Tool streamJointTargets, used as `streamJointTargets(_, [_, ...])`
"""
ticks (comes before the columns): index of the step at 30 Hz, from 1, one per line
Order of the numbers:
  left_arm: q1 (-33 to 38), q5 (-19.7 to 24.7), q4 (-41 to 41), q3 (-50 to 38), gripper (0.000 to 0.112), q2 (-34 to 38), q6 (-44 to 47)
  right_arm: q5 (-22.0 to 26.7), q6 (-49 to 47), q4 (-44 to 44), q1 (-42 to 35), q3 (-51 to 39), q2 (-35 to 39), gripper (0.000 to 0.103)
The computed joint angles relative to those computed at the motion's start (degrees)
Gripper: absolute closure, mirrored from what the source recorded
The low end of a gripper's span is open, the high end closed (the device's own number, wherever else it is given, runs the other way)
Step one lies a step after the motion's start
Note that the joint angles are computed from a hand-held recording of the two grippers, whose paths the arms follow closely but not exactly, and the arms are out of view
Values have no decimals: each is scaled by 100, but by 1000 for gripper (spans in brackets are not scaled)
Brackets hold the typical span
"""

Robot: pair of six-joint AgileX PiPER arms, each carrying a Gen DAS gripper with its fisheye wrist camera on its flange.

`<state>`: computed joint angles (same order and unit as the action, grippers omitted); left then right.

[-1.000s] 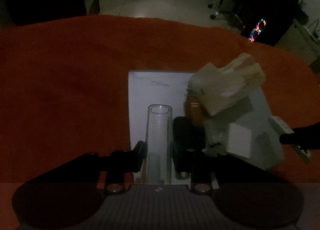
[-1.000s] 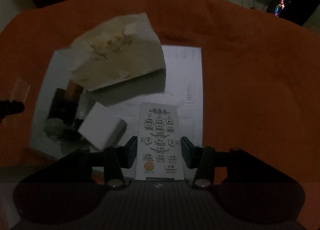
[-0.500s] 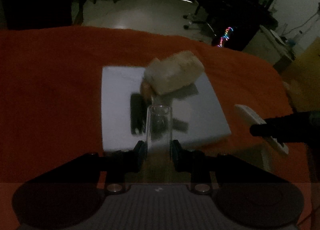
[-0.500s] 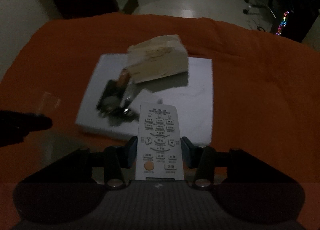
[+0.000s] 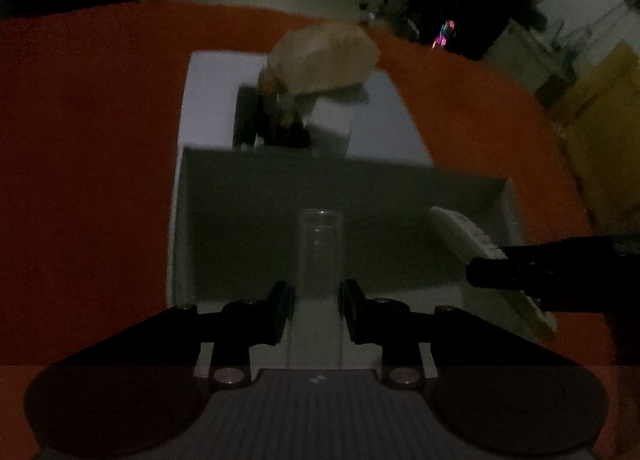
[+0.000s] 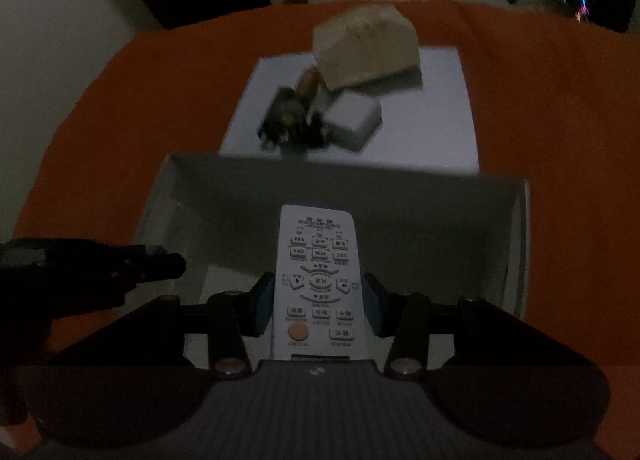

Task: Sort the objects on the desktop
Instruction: 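Carry the remote in right gripper while left carries tube into white box, then open both grippers inside the box and withdraw toward the tray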

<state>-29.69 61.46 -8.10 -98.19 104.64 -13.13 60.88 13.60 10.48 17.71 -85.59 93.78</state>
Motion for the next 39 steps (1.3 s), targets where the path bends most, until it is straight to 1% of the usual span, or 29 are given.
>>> streamJointTargets(3, [-36,35,-12,150,88,156,71,-171,105,-19,-7,372,45,54])
streamJointTargets(8, [-173,-42,248,397,88,360,-160,-210,226,-113,94,698,308,54])
streamJointTargets(14, [-369,-79,525,438,88,616,-524,-391,405,-339,262,905,588,54])
streamJointTargets(17, [-484,-160,629,580,88,559,-607,-509,553,-548,361,1012,659,54])
streamJointTargets(22, [-634,-154,609,639,88,624,-623,-504,468,-539,436,1076,809,54])
streamJointTargets(30, [-797,9,701,683,88,779,-854,-542,546,-795,430,1206,933,54])
streamJointTargets(34, [-819,55,776,626,88,805,-957,-461,549,-817,438,1252,950,54])
streamJointTargets(39, [-804,381,814,330,87,1006,-1010,-292,534,-768,468,1213,948,54])
